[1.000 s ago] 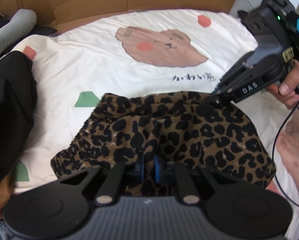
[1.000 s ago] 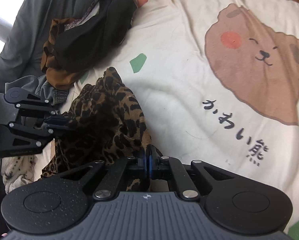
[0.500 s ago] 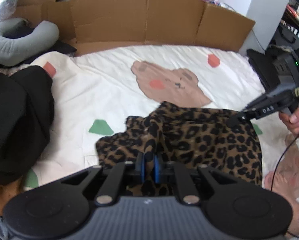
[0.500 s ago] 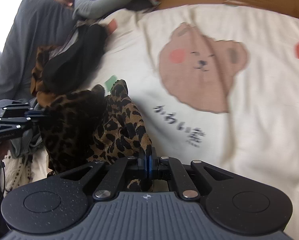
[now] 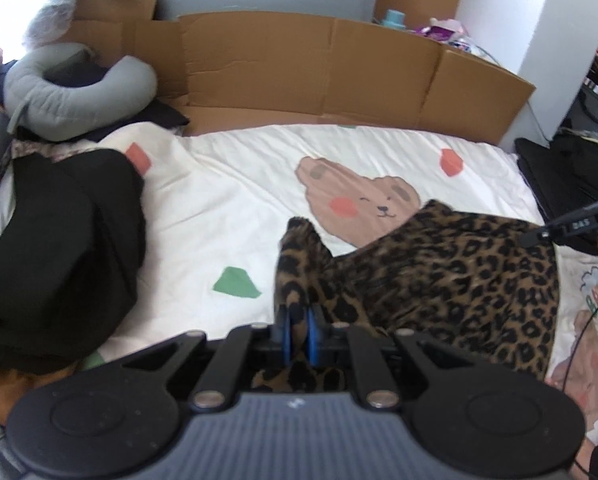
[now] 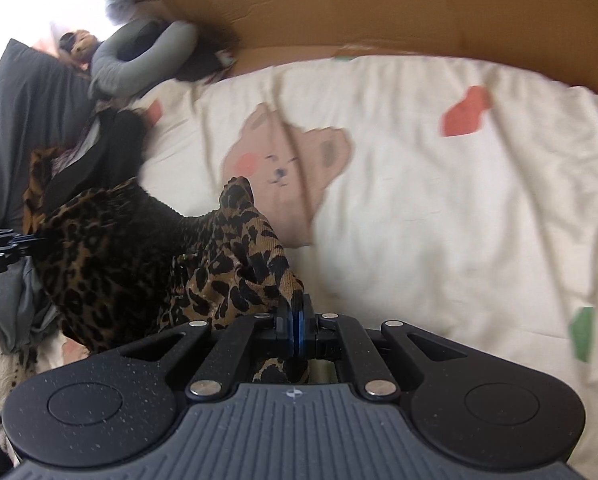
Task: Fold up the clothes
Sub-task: 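Regrasp the garment waistband with the left tool and spread it flat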
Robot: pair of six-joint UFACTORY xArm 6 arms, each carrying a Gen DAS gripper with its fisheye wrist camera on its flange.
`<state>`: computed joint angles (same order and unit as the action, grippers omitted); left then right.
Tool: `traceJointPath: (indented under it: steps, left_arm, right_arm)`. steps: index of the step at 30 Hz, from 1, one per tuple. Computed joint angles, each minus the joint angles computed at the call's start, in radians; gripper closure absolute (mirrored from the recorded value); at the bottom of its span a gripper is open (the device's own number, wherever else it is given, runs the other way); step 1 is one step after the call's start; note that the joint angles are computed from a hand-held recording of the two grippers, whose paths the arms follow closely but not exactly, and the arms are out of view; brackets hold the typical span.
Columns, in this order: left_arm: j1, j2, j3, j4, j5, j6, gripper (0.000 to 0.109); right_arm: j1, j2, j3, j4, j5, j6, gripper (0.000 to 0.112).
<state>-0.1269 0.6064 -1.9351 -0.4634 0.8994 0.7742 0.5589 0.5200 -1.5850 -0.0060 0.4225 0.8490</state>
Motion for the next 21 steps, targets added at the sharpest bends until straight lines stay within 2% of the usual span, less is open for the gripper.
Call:
traceJointPath:
  steps: [12, 15, 18, 21]
  left_arm:
    - [0.001, 0.104, -0.106, -0.005, 0.026, -0.053, 0.1]
    - [0.001, 0.163, -0.16, 0.023, 0.028, -0.061, 0.1]
    - [0.006, 0.238, -0.239, 0.069, 0.045, -0.103, 0.1]
    - [0.005, 0.252, -0.234, 0.105, 0.012, -0.137, 0.092]
  right_arm:
    - [-0.059, -0.2, 0.203, -0.229, 0.054, 0.226, 0.112]
    - [-0.075, -0.199, 0.218, -0.241, 0.069, 0.255, 0.112]
    - [-0.079, -0.152, 0.186, -0.216, 0.093, 0.214, 0.112]
    - [-0.085, -0.097, 0.139, -0.188, 0.128, 0.18, 0.11]
